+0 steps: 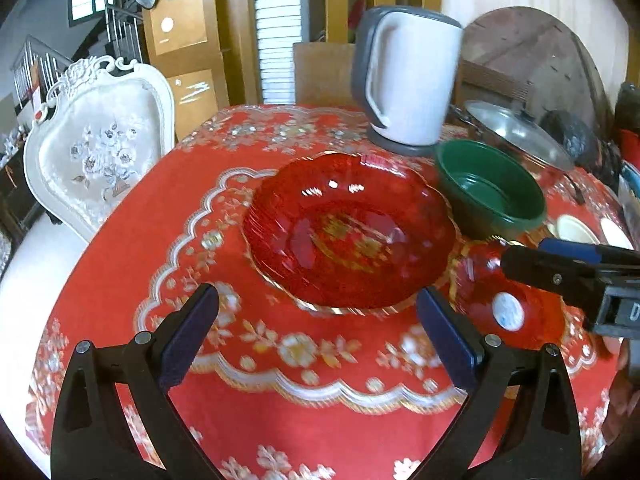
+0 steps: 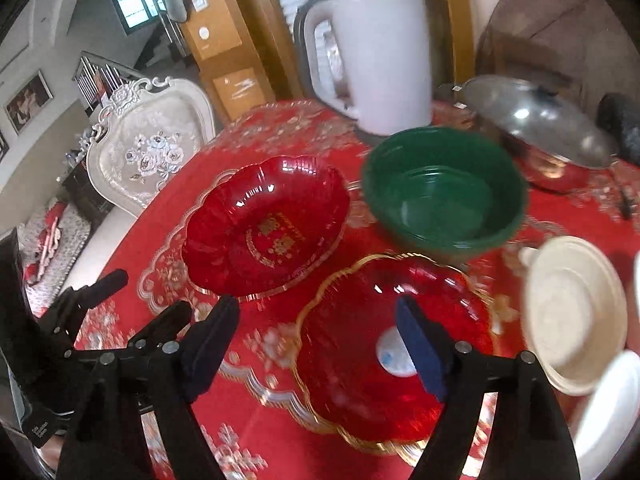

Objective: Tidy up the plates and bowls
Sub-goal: 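Reach the right tool to the red 'THE WEDDING' plate and grip its rim, then lift the red wedding plate with the right tool and carry it across the tablecloth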

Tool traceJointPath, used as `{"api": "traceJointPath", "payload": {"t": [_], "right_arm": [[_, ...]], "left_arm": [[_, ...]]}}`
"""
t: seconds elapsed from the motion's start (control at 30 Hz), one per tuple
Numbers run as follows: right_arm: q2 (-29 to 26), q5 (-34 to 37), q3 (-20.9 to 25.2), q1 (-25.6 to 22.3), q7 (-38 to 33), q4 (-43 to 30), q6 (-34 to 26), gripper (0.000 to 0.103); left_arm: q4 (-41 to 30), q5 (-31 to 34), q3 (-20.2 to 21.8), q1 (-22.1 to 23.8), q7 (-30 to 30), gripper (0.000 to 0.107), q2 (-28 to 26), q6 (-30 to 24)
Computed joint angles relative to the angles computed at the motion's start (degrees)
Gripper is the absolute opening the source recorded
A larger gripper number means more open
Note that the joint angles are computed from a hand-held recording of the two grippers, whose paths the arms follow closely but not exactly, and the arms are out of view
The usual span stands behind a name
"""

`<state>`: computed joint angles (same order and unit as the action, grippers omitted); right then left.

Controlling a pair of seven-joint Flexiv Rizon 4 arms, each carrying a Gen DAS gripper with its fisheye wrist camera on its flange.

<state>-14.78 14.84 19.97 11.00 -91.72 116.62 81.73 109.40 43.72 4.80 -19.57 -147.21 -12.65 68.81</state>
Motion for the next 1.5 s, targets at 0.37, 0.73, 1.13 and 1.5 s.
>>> {"api": "traceJointPath", "payload": {"t": [0.37, 0.73, 1.13, 1.5], "right_arm": [[-7.33, 1.82, -0.48, -0.27, 0.4, -11.38, -11.2, 0.069], [-12.11, 0.95, -1.38, 0.65, 0.8, -17.05, -15.32, 0.05], [-14.03, -3.22, -3.7, 2.19, 3.78, -17.36, -12.94, 0.043], [-14.06, -11.05, -5.78, 4.01, 9.11, -13.63, -6.45, 0.028]], "left_arm": [[-2.11, -11.39, 1.08, 3.69, 11.36, 0.1, -5.51, 3.77], [-3.53, -19.55, 3.4, 3.02, 18.28, 0.1, -9.83, 5.65], [-7.41, -24.37, 6.18, 0.93, 22.24, 0.07, -13.85, 2.51], [-9.63, -19.13, 8.29, 0.55, 14.59, 0.015, -14.83, -1.74]]}}
